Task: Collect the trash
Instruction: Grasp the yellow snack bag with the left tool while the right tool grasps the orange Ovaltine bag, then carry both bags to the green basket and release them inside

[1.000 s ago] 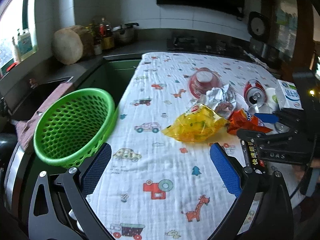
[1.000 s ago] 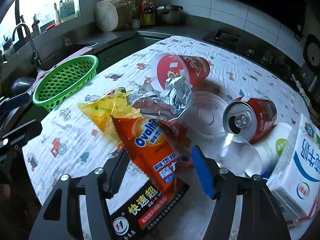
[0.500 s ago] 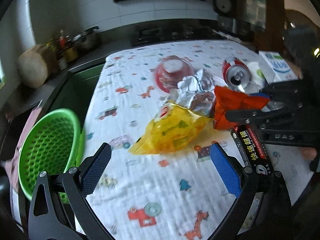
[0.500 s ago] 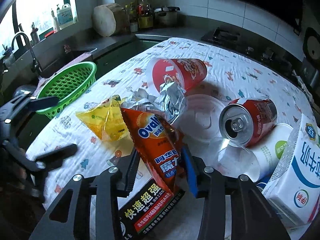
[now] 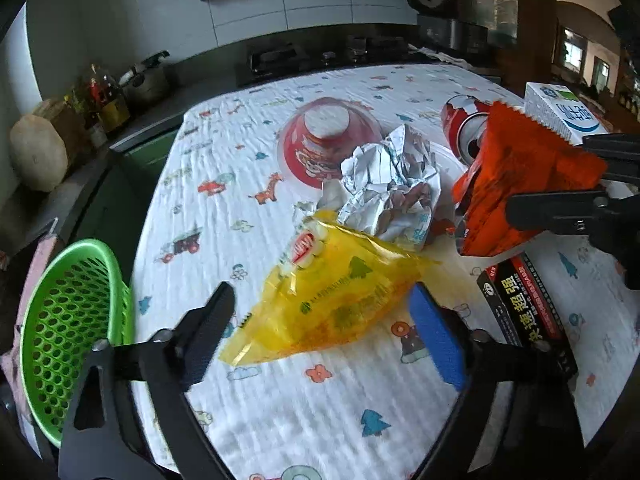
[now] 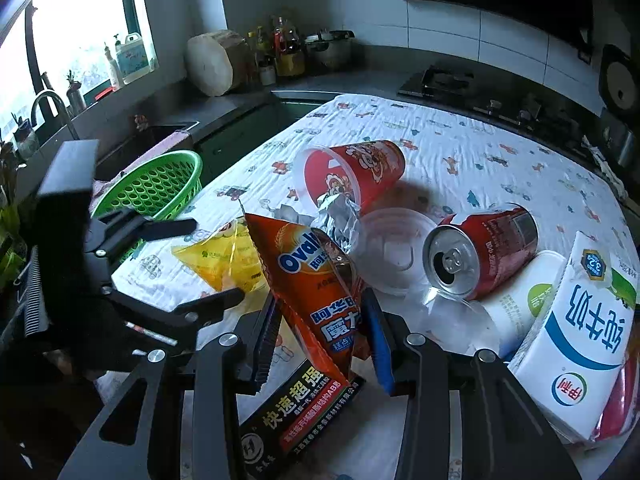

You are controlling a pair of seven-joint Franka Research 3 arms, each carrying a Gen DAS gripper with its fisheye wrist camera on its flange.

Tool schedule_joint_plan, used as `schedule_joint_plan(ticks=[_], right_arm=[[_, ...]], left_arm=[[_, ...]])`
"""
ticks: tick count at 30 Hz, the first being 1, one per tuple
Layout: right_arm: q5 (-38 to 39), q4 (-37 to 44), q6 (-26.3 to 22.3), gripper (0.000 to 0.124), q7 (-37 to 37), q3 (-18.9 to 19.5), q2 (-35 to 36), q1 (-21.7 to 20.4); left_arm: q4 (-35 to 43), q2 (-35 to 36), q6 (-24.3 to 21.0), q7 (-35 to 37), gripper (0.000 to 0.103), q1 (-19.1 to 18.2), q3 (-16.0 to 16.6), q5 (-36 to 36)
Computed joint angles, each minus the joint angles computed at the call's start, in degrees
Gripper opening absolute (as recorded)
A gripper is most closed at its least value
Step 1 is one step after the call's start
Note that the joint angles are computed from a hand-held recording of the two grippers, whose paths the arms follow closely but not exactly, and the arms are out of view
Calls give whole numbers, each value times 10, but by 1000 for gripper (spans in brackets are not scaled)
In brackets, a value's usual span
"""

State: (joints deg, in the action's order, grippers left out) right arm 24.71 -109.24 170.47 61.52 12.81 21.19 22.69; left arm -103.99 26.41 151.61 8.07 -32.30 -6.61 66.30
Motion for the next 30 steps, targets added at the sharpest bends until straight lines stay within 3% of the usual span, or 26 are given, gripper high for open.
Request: schedule_joint_plan(ticks=[2,13,22,30], right_arm=[[0,-2,3,40,1,-1,-2,1],[6,-2,1,40,-6,6,-12,5],[-11,22,-11,40,5,1,-5,27],[-36,79,-41,40,24,0,30,53]], left_arm=[[3,5,1,8,73,3,-1,-8],[-42,-29,37,-53,49,12,6,25],[-128,-109,38,-158,46,38,-11,105],[-229,-211,-13,-232,46,96,-43,134]])
